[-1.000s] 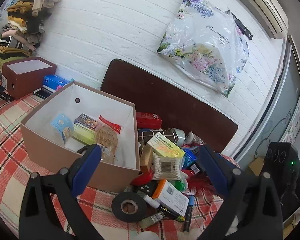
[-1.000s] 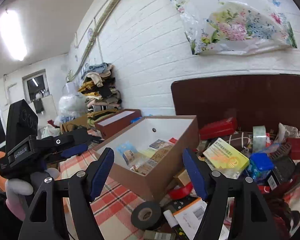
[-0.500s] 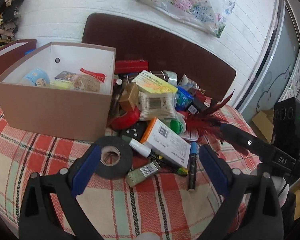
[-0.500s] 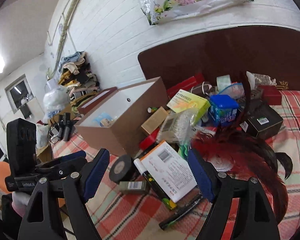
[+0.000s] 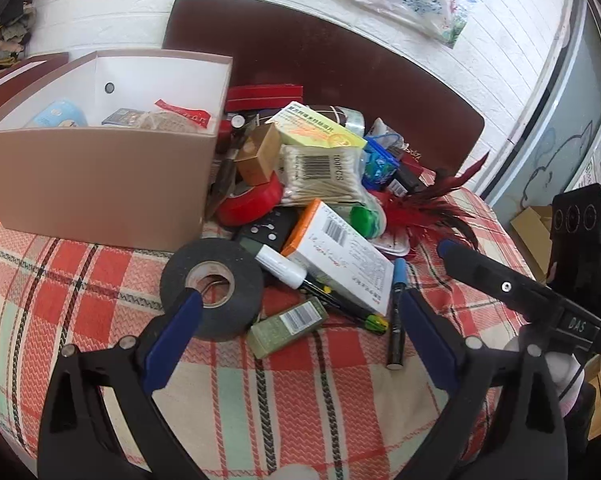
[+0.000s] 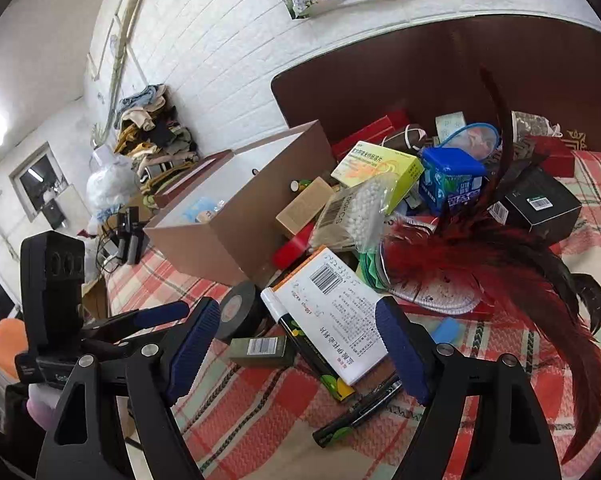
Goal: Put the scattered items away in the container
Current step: 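Move the right gripper back over the pile toward the black tape roll, then grasp the black electrical tape roll with the right gripper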
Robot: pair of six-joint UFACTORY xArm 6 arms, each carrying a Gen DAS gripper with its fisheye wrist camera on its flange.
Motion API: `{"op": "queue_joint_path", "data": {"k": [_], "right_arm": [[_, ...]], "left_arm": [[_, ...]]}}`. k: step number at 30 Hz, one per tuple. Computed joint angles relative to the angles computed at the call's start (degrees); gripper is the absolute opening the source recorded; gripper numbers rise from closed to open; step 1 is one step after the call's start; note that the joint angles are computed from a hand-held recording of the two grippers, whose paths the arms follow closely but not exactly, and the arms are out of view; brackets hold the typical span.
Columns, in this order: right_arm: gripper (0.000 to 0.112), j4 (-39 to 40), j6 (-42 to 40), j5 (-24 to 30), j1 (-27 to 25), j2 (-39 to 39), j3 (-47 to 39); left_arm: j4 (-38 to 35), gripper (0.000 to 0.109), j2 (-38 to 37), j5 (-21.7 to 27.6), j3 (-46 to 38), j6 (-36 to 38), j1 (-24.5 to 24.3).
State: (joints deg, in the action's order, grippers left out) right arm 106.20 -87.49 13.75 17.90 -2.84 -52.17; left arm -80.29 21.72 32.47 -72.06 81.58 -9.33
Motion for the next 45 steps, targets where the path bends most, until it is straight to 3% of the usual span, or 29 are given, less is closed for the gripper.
{"op": "queue_joint_path", "data": {"k": [5,12,18,21,31,40,45], "right_arm": [[0.081,-4.7,5.9,8.4,-1.7,1.1,0.1],[0.081,-7.2,10.2,17.3,-2.1,4.1,-1.6],[0.081,-8.7,12.7,17.1,0.0,7.4,-4.8],[0.080,-11.9,15.9,14.6,1.8,9.5,-6.9],[0.059,-22.6,28.4,9.7,5.4,16.9,-13.7],[0.057,-38.5,45.6,5.1,6.4,23.8,-20.1],[0.055,-51.6,55.5,6.7,6.6,26.6,-23.6]], "left_arm": [[2.1,0.097,2.0,-1.5,-1.5,-1.8,0.2],[6.5,0.082,4.9,-2.4,-3.7,-5.7,1.7],[7.7,0.082,7.1,-1.6,-5.6,-7.9,3.8],[8.3,0.082,8.2,-0.8,-6.4,-8.7,4.4],[7.8,0.078,11.1,0.8,-9.2,-7.2,4.5],[6.4,0.081,15.9,5.5,-15.1,-4.5,5.3],[6.5,0.084,16.9,6.5,-16.4,-3.1,5.1]]}}
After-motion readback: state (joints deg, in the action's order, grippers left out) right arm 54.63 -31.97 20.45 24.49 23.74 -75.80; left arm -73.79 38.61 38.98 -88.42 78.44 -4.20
